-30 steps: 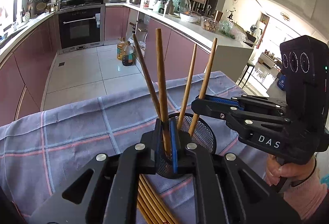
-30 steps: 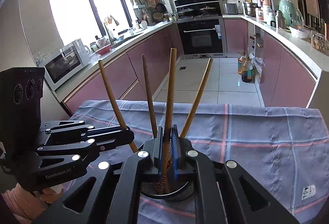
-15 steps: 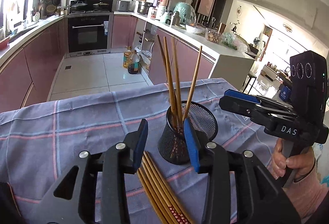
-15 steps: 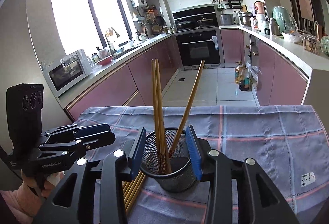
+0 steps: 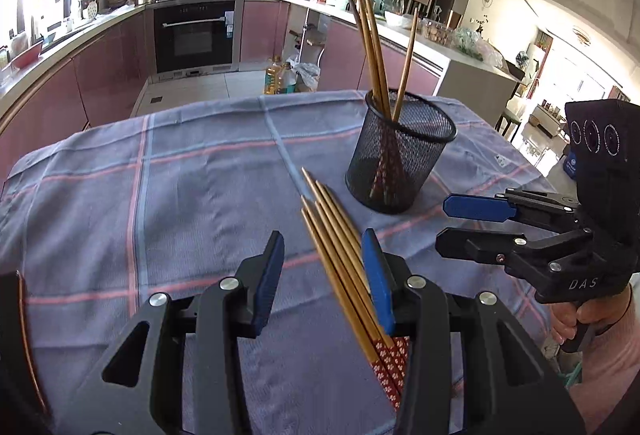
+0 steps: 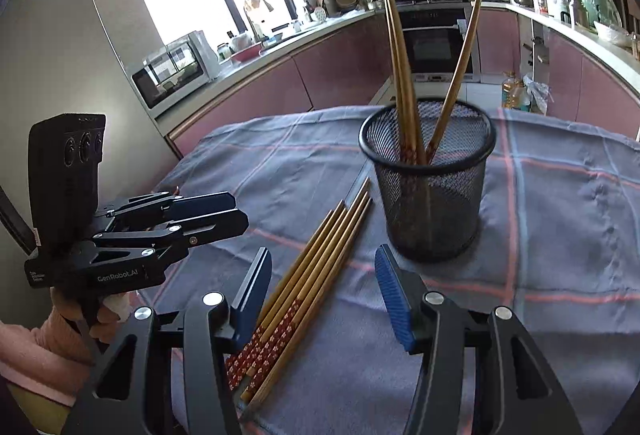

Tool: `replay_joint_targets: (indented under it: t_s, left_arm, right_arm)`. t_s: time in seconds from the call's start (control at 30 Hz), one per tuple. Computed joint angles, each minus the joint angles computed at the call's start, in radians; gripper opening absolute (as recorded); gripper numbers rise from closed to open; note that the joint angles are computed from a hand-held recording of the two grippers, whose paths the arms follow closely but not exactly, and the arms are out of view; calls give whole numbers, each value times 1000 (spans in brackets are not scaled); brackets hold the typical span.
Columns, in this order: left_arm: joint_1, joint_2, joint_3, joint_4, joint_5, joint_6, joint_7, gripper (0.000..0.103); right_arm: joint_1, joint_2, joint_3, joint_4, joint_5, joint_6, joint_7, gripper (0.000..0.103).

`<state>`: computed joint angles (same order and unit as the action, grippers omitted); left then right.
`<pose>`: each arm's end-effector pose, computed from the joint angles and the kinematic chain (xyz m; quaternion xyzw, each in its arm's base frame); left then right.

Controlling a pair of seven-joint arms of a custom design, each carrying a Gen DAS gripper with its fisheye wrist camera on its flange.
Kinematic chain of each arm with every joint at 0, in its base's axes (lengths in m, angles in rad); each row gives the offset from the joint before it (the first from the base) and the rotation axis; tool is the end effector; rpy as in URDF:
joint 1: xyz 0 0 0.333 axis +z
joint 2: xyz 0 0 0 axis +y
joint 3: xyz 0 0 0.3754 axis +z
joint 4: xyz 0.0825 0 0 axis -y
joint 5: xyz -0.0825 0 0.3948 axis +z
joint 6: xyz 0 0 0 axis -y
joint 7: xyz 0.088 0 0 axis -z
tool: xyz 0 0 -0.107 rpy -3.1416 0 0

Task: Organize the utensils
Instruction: 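Lower the left gripper to the chopsticks and grasp another chopstick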

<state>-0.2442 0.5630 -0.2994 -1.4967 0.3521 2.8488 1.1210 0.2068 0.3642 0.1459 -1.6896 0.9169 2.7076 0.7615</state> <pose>0.6975 -0.3725 0.4950 -0.5532 0.7312 -0.3656 0.1601 0.6966 0.2103 0.5015 -0.7543 0.4947 -0.0674 0.4264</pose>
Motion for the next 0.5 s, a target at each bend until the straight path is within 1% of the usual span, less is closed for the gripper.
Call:
replay_joint_targets:
  t_s: [0.1, 0.2, 0.37, 0.5]
  left_arm:
    - [-1, -2, -1, -26, -6, -16, -10, 40]
    - [3, -3, -10, -47, -17, -27, -14, 40]
    - [7, 7, -23, -48, -37, -46, -2, 40]
    - [1, 20, -24, -28, -42, -62, 8, 40]
  right_arm:
    - [20, 12, -14, 1, -42, -2, 44, 50]
    - [34, 25, -26, 2, -85, -2, 100, 45]
    - [51, 36, -38, 6, -153, 0, 169, 38]
    - [58, 41, -41, 1, -192, 12, 195, 36]
